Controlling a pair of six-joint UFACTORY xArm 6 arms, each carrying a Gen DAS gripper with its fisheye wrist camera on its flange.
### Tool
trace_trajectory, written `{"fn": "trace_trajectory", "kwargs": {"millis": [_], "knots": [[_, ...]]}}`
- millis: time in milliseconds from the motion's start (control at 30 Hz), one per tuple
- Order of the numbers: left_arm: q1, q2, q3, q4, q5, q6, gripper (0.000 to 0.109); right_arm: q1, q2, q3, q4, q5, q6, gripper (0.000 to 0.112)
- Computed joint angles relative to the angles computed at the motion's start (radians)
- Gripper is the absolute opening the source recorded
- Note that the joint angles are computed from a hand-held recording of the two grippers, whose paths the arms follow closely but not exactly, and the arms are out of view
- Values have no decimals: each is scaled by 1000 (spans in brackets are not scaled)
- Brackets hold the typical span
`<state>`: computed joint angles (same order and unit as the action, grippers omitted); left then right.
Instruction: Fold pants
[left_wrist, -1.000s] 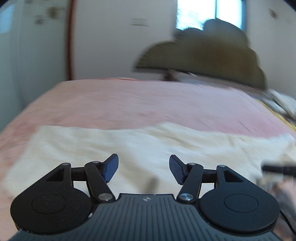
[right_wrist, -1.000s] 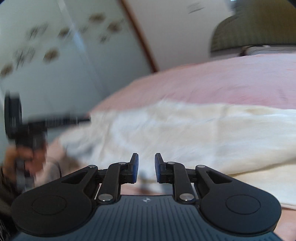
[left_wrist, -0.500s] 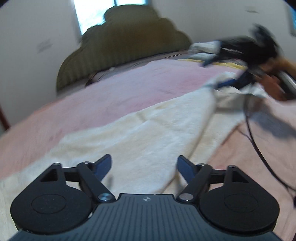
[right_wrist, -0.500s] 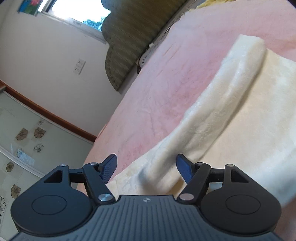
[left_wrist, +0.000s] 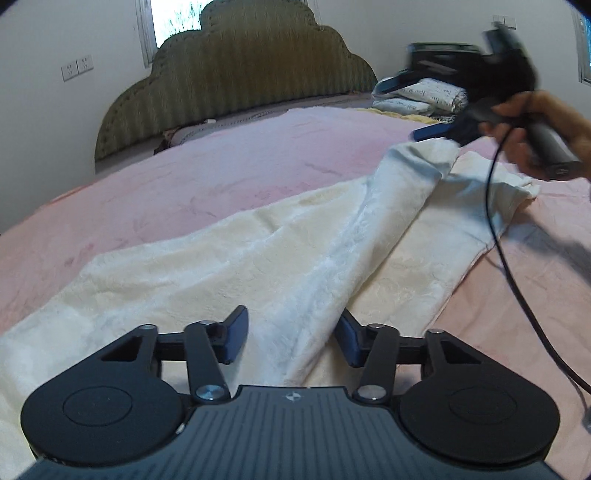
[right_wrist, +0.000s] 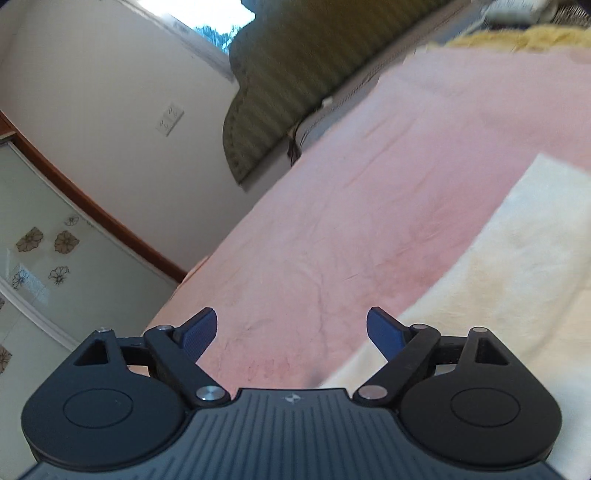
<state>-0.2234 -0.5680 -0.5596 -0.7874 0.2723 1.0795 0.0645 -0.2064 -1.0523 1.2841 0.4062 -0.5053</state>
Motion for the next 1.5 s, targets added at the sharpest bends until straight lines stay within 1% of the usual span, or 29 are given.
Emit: {"fn": "trace_trajectory", "kwargs": {"millis": [33,100,167,200,267,333,400,467,500,567,600,633,667,700,733,767,833,867,933,967,1000,1033,1067,1133,1200,1267,1367,1433,1500], "knots": [[2,17,-16,-28,3,24,49,-4,-44,44,-11,-22,15,89],[3,31,-32,-53,14,43,40,-38,-119,128,-89,-30,108,92],[12,34,-43,-75,43,43,33,-91,-149,175,-212,28,258,94],[19,39,-51,-85,58,41,32,-110,-151,185,-228,57,290,94],[36,46,-63,-107,86,37,31,-143,-132,183,-172,126,291,94],[60,55,-80,-123,123,21,30,-138,-87,141,-96,141,268,94],[88,64,-99,-146,172,-5,28,-125,-26,56,-28,166,207,94],[118,85,-122,-178,215,-23,27,-92,50,-51,-79,147,211,94],[128,94,-130,-188,226,-35,28,-80,102,-122,-100,154,206,94],[144,105,-143,-204,249,-48,28,-67,191,-236,-97,170,180,93],[148,108,-146,-209,255,-51,28,-60,230,-284,-117,173,190,93],[148,110,-147,-215,255,-52,30,-55,270,-331,-169,180,225,93],[149,109,-146,-221,255,-47,33,-47,290,-355,-262,166,295,92],[149,109,-146,-226,255,-42,33,-35,285,-337,-313,120,338,93],[148,105,-141,-235,251,-34,33,-26,271,-316,-322,85,345,94],[148,107,-141,-246,250,-23,33,-20,242,-283,-289,65,310,94],[149,105,-136,-274,250,-3,34,-10,180,-213,-150,28,180,92],[156,105,-135,-288,260,8,34,-11,142,-168,-129,7,159,93],[170,107,-135,-319,284,36,36,-17,84,-104,-146,-19,184,93],[174,110,-136,-336,291,52,37,-24,59,-75,-122,-26,180,93],[177,110,-136,-344,297,62,39,-38,35,-47,-72,-13,167,94],[177,112,-137,-350,301,72,41,-59,24,-34,-15,30,155,94],[175,110,-136,-351,303,79,43,-89,31,-37,45,111,150,94],[167,104,-130,-349,298,94,48,-119,37,-26,108,205,143,94],[157,99,-125,-344,290,103,53,-112,50,-20,87,231,166,94],[145,94,-121,-339,279,107,55,-106,67,-19,123,255,146,94],[147,99,-123,-345,283,115,56,-81,62,-7,242,175,46,94],[150,102,-127,-350,293,122,59,-72,71,-18,360,106,-69,94],[146,102,-125,-352,296,130,63,-66,106,-53,494,21,-166,94]]}}
